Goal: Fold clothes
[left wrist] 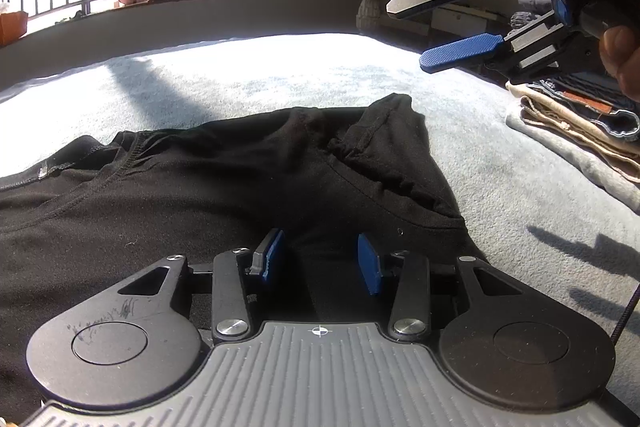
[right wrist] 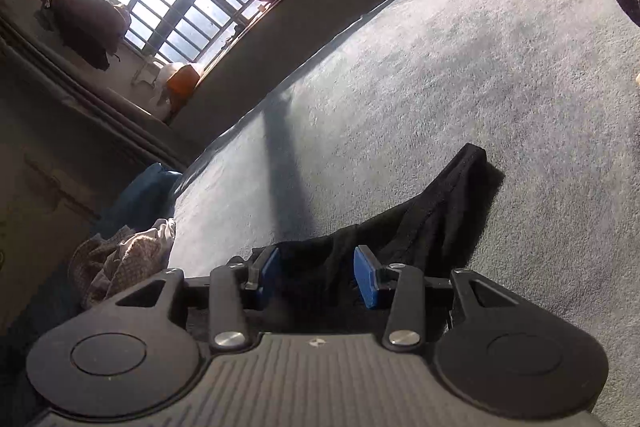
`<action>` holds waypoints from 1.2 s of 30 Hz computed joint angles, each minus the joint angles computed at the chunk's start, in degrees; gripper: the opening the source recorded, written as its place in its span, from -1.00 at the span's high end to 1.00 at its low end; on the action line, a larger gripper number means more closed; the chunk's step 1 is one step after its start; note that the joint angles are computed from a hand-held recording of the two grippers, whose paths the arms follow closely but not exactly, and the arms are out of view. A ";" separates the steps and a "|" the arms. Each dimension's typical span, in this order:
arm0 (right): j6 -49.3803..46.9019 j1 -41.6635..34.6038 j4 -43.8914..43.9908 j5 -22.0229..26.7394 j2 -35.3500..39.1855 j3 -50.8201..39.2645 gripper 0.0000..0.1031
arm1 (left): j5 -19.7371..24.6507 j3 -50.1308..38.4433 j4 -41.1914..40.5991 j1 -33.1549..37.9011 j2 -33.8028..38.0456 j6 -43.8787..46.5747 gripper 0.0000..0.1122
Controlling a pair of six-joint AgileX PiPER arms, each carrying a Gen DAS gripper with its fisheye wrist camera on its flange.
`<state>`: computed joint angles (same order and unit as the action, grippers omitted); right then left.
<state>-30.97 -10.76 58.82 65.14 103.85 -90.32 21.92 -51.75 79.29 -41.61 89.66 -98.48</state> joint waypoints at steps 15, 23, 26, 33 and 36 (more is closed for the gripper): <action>-14.98 17.22 -22.30 -19.98 -6.10 9.80 0.30 | 0.27 0.07 1.12 -0.16 0.29 -0.76 0.27; -8.71 15.20 -23.19 -28.78 -9.96 17.09 0.97 | -0.41 0.33 1.58 0.24 0.05 -1.29 0.27; -11.46 4.86 -9.26 -25.50 -14.94 22.39 0.97 | -1.02 0.50 1.89 0.62 -0.09 -1.75 0.27; -5.54 -11.39 3.30 -20.69 -15.47 35.13 1.00 | -0.88 -0.04 0.16 0.57 0.10 0.18 0.27; -6.49 -15.06 10.75 -19.15 -15.04 37.90 1.00 | -0.96 -0.12 -0.64 0.59 0.05 0.86 0.27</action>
<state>-37.46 -25.82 69.57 45.99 88.80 -52.42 20.97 -51.86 78.64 -41.02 89.71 -97.62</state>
